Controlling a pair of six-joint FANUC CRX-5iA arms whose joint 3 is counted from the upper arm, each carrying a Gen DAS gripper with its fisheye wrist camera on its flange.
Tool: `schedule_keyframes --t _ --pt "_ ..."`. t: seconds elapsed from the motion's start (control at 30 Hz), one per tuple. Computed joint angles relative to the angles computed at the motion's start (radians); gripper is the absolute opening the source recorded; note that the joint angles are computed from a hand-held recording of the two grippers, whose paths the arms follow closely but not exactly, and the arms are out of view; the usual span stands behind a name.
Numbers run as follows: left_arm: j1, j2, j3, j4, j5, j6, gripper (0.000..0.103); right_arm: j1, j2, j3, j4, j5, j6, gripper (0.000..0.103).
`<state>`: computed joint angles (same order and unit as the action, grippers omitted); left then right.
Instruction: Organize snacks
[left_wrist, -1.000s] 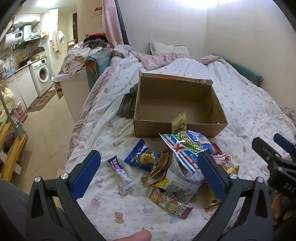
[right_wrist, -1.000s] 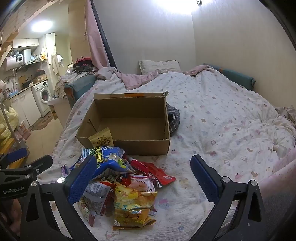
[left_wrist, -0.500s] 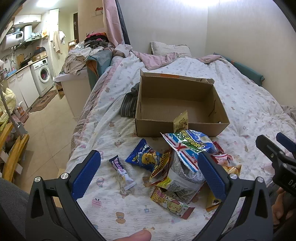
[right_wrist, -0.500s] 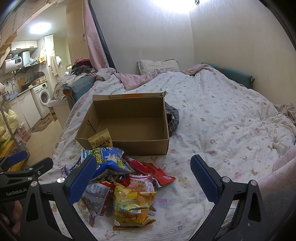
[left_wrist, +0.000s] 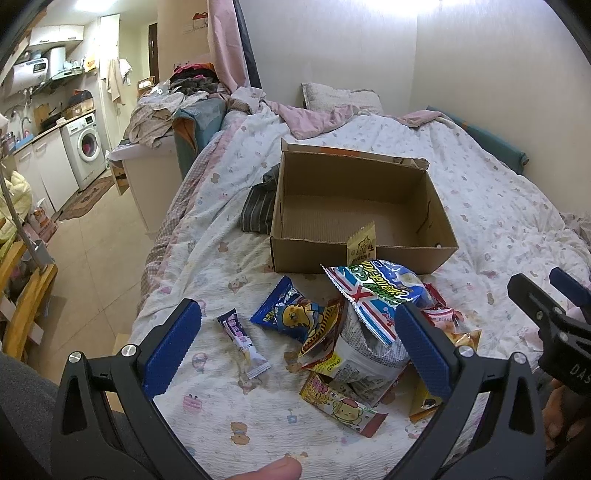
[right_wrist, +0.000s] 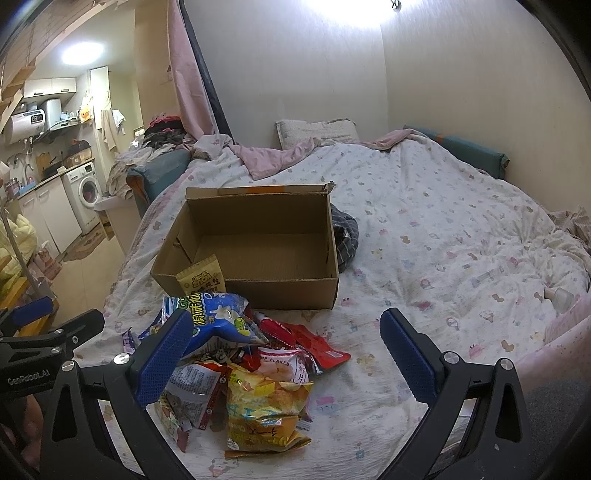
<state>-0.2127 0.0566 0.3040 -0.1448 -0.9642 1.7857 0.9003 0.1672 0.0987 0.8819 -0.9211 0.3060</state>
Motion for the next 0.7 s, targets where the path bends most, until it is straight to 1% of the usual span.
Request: schedule_keyframes --t 0.7 --pt "0.000 0.000 0.002 -0.004 0.003 0.003 0.103 0.000 0.004 0.011 -0.004 -0.007 0.004 0.103"
